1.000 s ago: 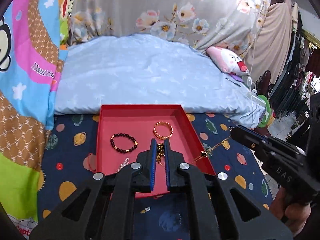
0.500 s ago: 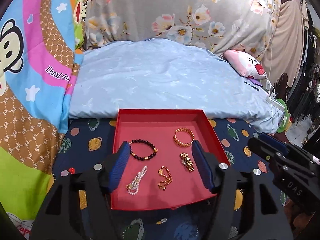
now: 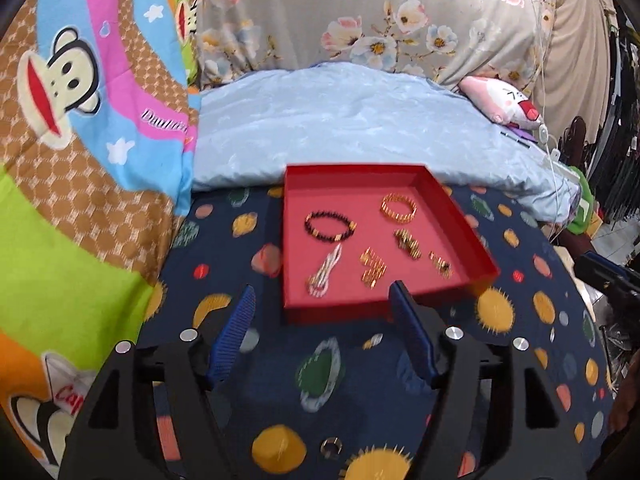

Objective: Organize jewelry
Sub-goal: 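Move both grippers back to the rings on the sheet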

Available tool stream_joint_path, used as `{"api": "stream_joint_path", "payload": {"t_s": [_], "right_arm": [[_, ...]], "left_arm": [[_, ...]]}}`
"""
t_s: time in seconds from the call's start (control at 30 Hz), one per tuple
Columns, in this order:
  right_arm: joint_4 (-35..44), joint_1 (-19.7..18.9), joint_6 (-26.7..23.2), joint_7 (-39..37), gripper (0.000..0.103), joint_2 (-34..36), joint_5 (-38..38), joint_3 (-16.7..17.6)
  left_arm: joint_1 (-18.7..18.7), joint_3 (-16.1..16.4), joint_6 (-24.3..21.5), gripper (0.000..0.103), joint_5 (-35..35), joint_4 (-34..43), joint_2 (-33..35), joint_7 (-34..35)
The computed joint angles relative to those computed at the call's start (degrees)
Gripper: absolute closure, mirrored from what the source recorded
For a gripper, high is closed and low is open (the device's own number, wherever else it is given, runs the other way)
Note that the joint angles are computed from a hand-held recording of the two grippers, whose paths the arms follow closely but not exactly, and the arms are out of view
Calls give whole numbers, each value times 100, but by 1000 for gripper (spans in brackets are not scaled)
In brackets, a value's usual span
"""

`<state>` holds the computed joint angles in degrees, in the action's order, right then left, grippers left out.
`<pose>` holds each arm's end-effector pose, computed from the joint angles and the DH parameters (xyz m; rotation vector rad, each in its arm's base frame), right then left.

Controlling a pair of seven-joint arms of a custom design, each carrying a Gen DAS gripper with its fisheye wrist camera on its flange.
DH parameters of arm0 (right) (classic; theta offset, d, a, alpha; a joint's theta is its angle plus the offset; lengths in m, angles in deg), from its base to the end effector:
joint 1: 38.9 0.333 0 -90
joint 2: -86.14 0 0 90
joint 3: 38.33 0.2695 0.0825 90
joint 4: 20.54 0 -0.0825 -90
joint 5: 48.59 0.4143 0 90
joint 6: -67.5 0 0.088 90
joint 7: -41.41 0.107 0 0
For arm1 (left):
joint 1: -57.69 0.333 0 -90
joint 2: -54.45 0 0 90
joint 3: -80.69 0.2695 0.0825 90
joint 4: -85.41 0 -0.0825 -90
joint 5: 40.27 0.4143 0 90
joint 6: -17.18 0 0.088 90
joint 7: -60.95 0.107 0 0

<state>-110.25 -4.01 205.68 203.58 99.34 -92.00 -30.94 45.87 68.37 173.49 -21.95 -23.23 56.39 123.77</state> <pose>0.5244 0.4604 0.5305 -1.5681 1.7655 -0.6211 0.5850 -0.2735 0.5183 -1.6093 1.9348 -0.8938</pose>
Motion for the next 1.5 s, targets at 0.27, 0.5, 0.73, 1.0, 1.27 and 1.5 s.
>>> {"api": "stream_joint_path", "payload": {"t_s": [0.27,0.5,0.73,1.0,1.27,1.5], "right_arm": [[-1271,64,-343,706,60,-903,-127,287],[-1999,-35,-449,1086,60,-1303,151,496],[-2426,-110,-262,1308,60,-1485,386,571],[-2428,-115,-103,1314,60,-1384,456,588],[-2391,-104,-52,1303,59,-1315,485,564],[-2406,-117,-50,1308,58,-1284,509,543]], "left_arm": [[-39,52,-96,36,-184,-1276,-826,-289],[-141,-23,-325,36,243,-1708,-957,-902],[-257,6,-299,36,-22,-1836,-915,-945],[-245,-55,-311,37,364,-1713,-740,-1237],[-250,-56,-335,50,322,-1550,-536,-1269],[-262,-32,-280,75,98,-1564,-550,-1029]]}}
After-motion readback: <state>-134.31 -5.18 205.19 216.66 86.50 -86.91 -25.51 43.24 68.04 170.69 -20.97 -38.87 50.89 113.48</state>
